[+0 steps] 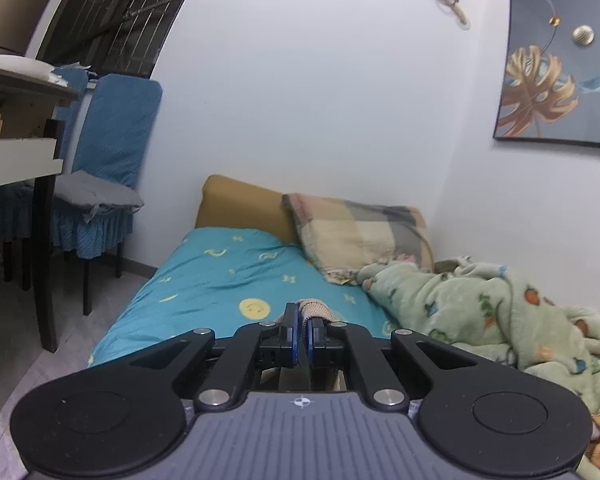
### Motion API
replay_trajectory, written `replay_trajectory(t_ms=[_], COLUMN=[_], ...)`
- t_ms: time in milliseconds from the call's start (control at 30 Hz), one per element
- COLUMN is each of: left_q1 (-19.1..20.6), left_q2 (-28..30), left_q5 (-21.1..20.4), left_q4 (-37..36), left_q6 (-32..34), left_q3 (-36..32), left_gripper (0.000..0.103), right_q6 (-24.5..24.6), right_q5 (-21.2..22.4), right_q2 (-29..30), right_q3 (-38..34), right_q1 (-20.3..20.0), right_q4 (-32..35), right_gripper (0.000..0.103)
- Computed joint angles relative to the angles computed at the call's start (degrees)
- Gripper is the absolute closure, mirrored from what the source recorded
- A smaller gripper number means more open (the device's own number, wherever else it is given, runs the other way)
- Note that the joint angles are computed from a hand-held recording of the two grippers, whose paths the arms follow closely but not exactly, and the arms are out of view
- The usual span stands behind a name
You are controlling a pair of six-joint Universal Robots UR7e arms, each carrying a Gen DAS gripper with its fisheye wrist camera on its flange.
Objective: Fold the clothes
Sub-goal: 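Lift the T-shirt hem high with the left gripper, unfolding the shirt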
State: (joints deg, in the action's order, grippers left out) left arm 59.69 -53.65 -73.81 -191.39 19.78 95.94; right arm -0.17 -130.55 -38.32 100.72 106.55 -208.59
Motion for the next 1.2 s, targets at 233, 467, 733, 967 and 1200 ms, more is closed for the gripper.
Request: replay_trajectory(t_ms=[233, 467, 733, 967, 1200], left_q1=[-1.0, -1.0, 0.6, 0.9, 0.2], left_q2=[-1.3, -2.6, -4.2, -4.5, -3.5], left_q5=[-2.0, 0.1, 0.4, 1.4, 3.4], left_q4=[-1.3, -0.4, 1.6, 2.7, -0.4], left_q6=[2.1, 2.5, 1.3, 2.2, 1.8], left_q3=[2.3, 2.8, 1.9, 1.5, 1.9], left_gripper=[0.099, 0.099, 0.098, 0.098, 0.098], right_q6=[-10.2, -9.4, -14.8, -19.2, -13.1], right_q5=[9.8, 8.4, 13.1, 5.9, -5.6], right_q2=[2.7, 8.1, 8.6, 14.0, 15.8], right_q3=[-0.1, -8.8, -9.7, -17.0, -19.0], right_q1=[2.8, 4.0, 3.3, 4.9, 5.8], right_q4=[-5.5, -2.9, 2.8, 0.9, -3.9], right_gripper=[0.024, 0.025, 0.024, 0.026, 0.026])
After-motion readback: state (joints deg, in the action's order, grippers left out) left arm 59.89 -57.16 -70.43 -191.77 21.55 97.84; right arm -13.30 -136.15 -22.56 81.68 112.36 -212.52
